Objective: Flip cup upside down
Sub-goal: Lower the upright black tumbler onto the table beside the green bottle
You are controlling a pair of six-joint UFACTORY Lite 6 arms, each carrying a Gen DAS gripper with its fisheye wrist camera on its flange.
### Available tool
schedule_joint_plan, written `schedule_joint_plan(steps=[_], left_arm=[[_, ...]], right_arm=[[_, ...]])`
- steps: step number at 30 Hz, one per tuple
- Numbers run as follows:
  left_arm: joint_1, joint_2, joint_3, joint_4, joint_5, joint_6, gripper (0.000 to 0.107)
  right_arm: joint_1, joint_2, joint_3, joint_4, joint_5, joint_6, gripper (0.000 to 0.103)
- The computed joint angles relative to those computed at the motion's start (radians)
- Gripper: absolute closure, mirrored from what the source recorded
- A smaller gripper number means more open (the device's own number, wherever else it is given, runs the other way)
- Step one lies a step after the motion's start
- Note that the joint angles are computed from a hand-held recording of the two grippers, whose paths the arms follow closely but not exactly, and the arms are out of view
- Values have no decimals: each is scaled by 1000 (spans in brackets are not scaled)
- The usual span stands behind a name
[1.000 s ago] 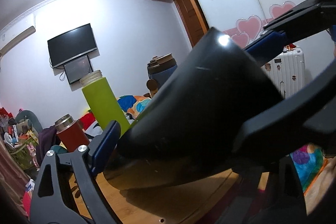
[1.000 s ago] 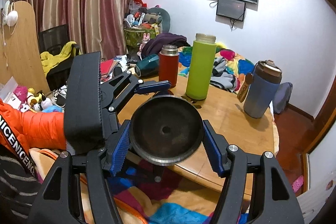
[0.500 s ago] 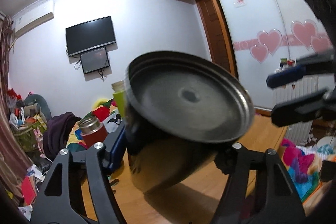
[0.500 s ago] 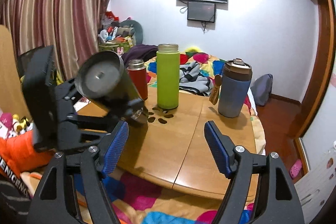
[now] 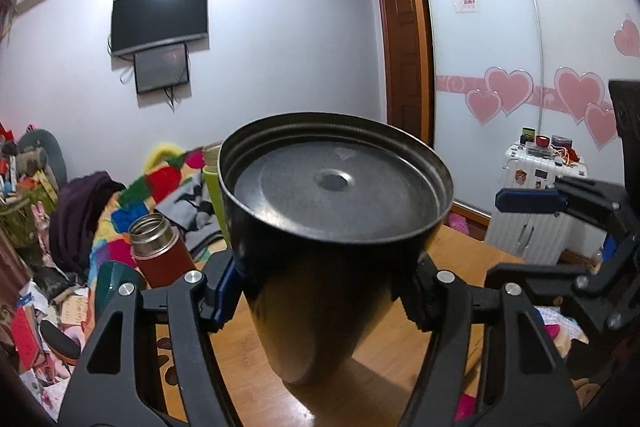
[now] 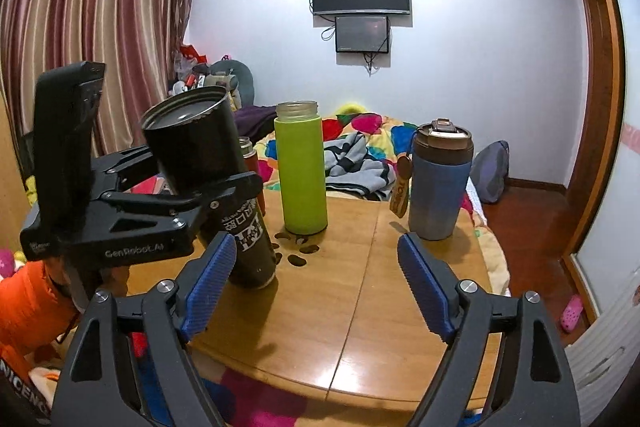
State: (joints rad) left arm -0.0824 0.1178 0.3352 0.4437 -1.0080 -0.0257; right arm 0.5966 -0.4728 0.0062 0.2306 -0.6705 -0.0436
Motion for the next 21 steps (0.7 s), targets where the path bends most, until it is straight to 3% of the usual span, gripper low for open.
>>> schedule_joint_plan(steps=[7, 12, 21], left_arm=[[65, 41, 140, 173, 136, -211, 42], [124, 74, 197, 277, 150, -322, 42], [117, 96, 208, 216, 155, -273, 43]], right_arm=[[-36, 90, 18, -83, -78, 94, 22], [-47, 166, 52, -108, -106, 121, 22], [-36, 232, 81, -127, -134, 157, 22]])
